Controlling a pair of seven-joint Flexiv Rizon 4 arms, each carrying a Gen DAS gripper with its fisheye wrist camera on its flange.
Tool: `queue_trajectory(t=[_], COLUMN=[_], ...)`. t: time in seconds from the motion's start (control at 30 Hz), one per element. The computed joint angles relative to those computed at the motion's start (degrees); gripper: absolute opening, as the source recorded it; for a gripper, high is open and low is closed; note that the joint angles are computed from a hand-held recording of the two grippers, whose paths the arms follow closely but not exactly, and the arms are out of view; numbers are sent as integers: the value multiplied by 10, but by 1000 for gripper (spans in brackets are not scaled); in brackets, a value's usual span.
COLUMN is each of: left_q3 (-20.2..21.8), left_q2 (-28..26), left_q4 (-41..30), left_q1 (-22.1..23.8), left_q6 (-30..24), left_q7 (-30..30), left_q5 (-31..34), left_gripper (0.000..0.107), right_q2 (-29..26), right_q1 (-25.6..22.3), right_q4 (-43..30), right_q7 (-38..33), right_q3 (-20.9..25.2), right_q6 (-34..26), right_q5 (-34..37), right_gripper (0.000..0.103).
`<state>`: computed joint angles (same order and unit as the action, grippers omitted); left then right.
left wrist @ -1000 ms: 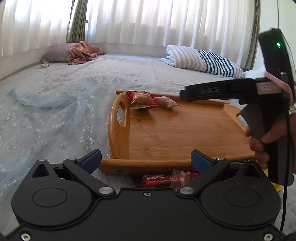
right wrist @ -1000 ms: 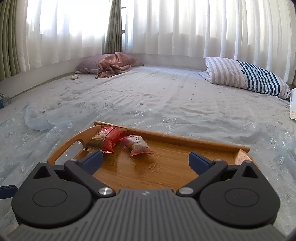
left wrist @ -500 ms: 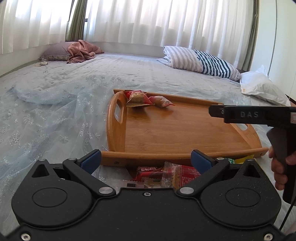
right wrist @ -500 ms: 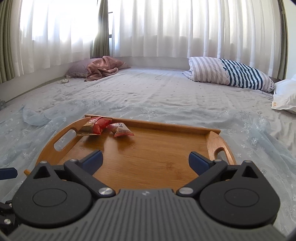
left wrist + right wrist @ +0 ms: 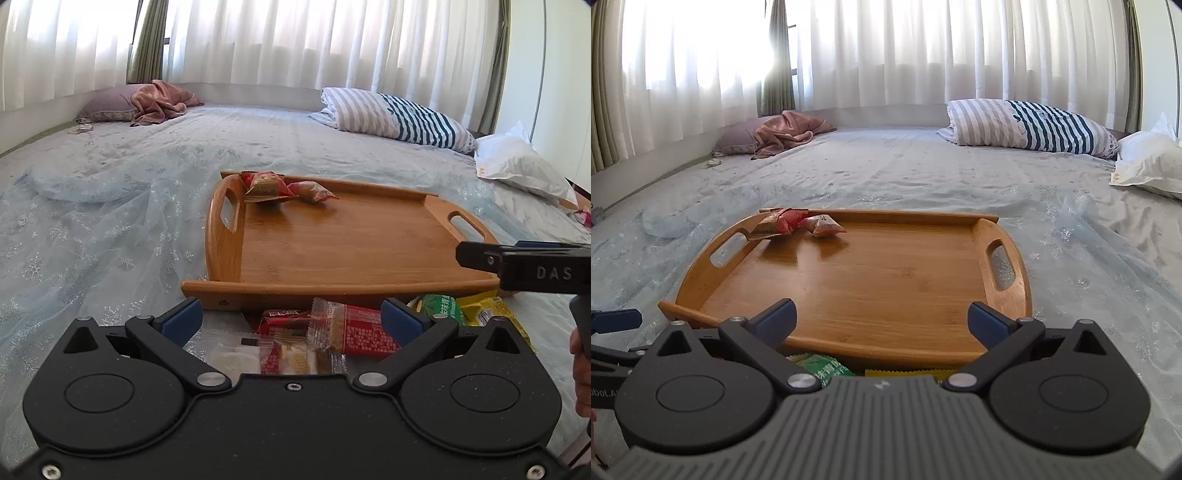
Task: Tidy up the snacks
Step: 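Withdraw both grippers from the tray back toward the snack pile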
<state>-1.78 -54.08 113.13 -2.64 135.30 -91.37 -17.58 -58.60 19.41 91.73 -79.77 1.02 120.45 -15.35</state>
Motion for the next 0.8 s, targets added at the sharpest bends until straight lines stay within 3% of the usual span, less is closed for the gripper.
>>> queue_trajectory(t=[0.17, 0.33, 0.5, 0.63, 0.8], left_q3=[13, 1, 5, 1, 5], left_q2=[-3, -3, -3, -4, -3], left_q4=[0, 4, 5, 4, 7], left_q1=[-23, -13, -20, -16, -23], left_q6=[1, -2, -1, -6, -5], left_q7=[18, 13, 16, 16, 22], left_q5=[-26, -15, -18, -11, -16], left_gripper=[103, 103, 103, 103, 103], right_q2=[17, 31, 34, 34, 32], right_q1=[27, 2, 27, 1, 14], right_q4=[41, 73, 88, 90, 99], right_q7=[-30, -34, -53, -38, -41], right_q3=[-32, -7, -32, -5, -19], right_q6=[22, 23, 28, 12, 10], right_q5=[45, 31, 68, 51, 62], right_gripper=[103, 103, 103, 103, 103])
